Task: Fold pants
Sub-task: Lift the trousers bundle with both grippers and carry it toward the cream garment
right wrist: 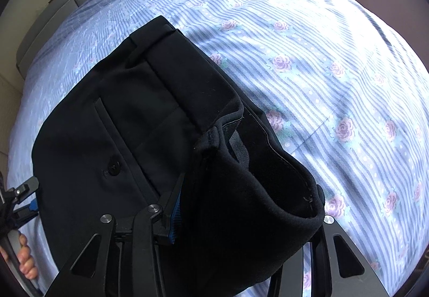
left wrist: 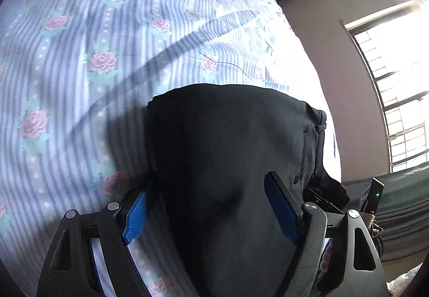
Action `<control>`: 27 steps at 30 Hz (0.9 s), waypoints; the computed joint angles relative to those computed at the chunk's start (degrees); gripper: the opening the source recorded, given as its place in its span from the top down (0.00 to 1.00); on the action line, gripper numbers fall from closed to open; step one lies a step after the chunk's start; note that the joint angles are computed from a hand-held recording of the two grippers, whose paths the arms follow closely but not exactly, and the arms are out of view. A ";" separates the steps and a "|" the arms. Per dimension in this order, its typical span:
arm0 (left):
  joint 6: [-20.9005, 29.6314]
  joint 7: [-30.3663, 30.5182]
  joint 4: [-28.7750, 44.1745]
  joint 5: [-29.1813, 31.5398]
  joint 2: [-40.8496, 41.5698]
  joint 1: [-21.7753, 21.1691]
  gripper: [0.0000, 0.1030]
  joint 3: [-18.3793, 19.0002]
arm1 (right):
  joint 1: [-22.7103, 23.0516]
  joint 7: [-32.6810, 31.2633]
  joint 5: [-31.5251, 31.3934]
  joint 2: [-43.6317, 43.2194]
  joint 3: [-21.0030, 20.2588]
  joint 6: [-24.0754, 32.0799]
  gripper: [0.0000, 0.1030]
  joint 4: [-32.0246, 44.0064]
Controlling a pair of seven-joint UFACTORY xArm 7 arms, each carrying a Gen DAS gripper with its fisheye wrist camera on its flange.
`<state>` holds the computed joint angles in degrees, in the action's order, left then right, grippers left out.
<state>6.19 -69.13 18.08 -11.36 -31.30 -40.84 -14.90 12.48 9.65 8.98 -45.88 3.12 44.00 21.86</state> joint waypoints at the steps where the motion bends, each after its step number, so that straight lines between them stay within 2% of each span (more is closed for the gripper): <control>1: -1.72 0.86 0.39 -0.10 1.61 -0.63 0.24 0.88 | 0.24 -0.28 0.19 0.06 -0.20 -0.50 0.58 -0.22; 2: -3.94 1.67 1.11 -0.32 3.82 -1.32 0.25 1.84 | 0.11 -1.48 0.11 -1.68 -1.38 0.14 0.58 -1.23; 4: -7.38 4.32 2.01 -1.44 6.79 -5.12 0.25 6.12 | 0.26 -2.59 1.12 -1.56 -2.62 -0.41 0.58 -1.62; 7: -10.10 9.14 4.22 -3.83 10.61 -13.59 0.26 15.09 | 0.34 -4.59 3.54 -1.12 -5.00 -0.97 0.56 -1.97; 8: -9.92 10.11 4.79 -4.61 10.88 -15.69 0.27 17.09 | 0.34 -5.25 4.38 -0.80 -5.65 -1.20 0.55 -2.01; 9: -9.38 10.74 5.74 -5.31 11.58 -16.41 0.29 17.95 | 0.24 -5.89 5.10 -0.54 -6.17 -1.31 0.54 -1.99; 10: -8.69 10.94 6.55 -6.09 12.16 -16.11 0.38 17.63 | 0.21 -6.45 5.91 -0.19 -6.62 -1.45 0.53 -1.94; 11: -6.26 10.25 7.62 -6.10 12.43 -13.53 0.50 15.26 | 0.10 -6.99 6.69 0.11 -7.11 -1.38 0.53 -1.82; 12: -3.48 9.11 8.52 -5.39 12.40 -10.29 0.51 12.22 | -0.09 -7.34 7.31 0.41 -7.33 -1.14 0.53 -1.63; 14: 0.63 7.30 10.14 -4.30 11.82 -5.76 0.62 7.84 | -0.79 -8.39 7.80 0.77 -7.79 0.35 0.54 -0.76; 17: 7.93 3.75 13.46 -0.90 9.88 1.20 0.74 0.87 | -1.81 -8.96 8.00 0.57 -7.40 3.28 0.65 1.05; 20: 20.49 1.27 20.87 6.31 9.64 6.53 0.80 -4.95 | -2.13 -10.78 8.78 -2.07 -8.28 7.32 0.71 2.75; 21: 24.58 0.48 23.80 8.90 9.99 7.57 0.80 -6.66 | -2.13 -11.45 8.97 -3.04 -8.34 8.50 0.73 3.38; 23: 29.64 -0.36 27.81 11.62 10.59 8.10 0.82 -8.35 | -2.14 -12.83 9.05 -5.68 -8.34 11.02 0.74 4.74; 27: 40.74 -2.77 36.14 15.51 11.17 7.53 0.83 -11.30 | -1.74 -14.84 9.28 -10.46 -8.16 16.83 0.75 8.37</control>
<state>46.94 -71.91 54.22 4.15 -20.13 -33.31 -26.20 10.74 -5.19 18.27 -56.34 -5.04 60.83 30.23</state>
